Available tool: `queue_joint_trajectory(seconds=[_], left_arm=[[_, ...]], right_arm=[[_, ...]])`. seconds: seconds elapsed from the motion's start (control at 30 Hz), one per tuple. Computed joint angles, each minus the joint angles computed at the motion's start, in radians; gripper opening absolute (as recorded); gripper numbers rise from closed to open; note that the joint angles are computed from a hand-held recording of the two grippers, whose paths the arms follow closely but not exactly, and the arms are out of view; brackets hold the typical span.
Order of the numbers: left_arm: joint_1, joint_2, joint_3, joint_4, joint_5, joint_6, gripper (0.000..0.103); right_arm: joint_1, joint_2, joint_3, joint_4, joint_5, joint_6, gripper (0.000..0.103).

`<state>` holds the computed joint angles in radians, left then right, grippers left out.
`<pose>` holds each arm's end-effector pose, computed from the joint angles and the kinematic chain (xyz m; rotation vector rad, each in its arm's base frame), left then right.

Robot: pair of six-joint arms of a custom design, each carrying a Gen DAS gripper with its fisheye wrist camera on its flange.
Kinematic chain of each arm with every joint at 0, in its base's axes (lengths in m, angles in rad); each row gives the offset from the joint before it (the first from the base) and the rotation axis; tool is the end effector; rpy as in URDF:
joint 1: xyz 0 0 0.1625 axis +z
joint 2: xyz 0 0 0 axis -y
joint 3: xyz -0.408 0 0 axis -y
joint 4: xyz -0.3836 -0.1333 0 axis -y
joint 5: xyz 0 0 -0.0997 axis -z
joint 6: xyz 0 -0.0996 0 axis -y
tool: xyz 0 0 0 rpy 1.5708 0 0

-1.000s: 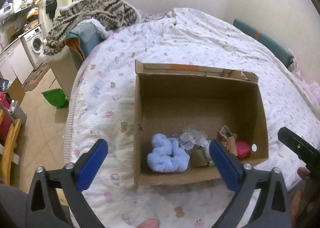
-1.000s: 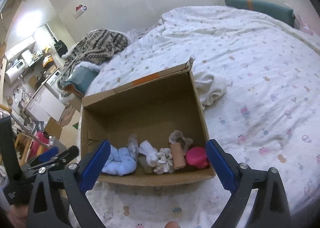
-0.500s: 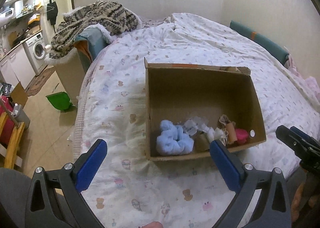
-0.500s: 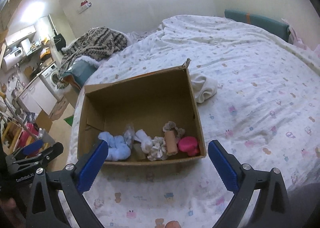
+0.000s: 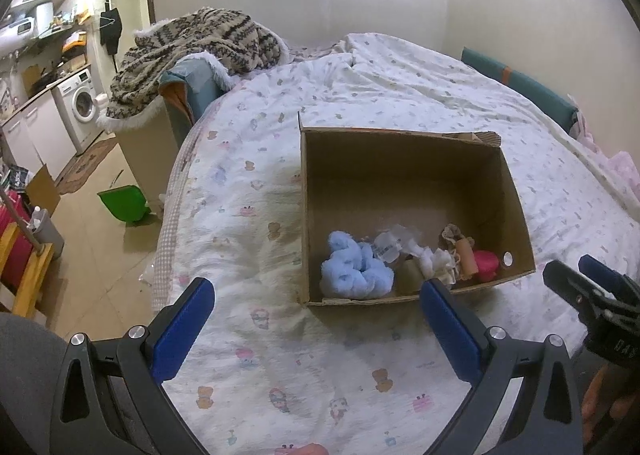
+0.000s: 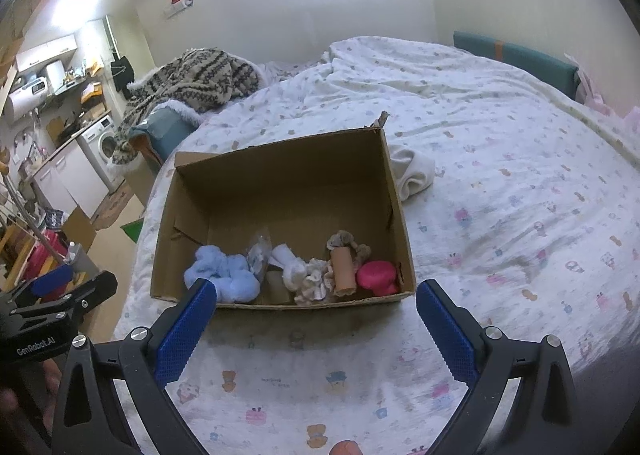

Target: Organize soft objects

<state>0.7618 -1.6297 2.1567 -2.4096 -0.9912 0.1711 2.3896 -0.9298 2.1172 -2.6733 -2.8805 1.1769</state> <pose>-0.1800 -0.4313 0.3281 1.1232 2.3661 -0.6351 0.3793 -0.3040 0.0997 -0.2985 -2.0238 1.2722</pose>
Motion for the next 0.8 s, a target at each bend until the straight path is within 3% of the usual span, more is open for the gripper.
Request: queue_joint_trajectory(seconds=[0.37,0.8], left_arm=[[0.015,0.008,-0.002,-0.004,-0.011,-0.019,0.102],[0.017,0.010,-0.010,0.022,-0.034,-0.034,0.102]], right_arm=[[-0.027,0.014,0.000,-0.038,0.012,-0.039,0.103],[-0.037,0.017,-0.001,-0.023,0.017,-0.027,0.103]])
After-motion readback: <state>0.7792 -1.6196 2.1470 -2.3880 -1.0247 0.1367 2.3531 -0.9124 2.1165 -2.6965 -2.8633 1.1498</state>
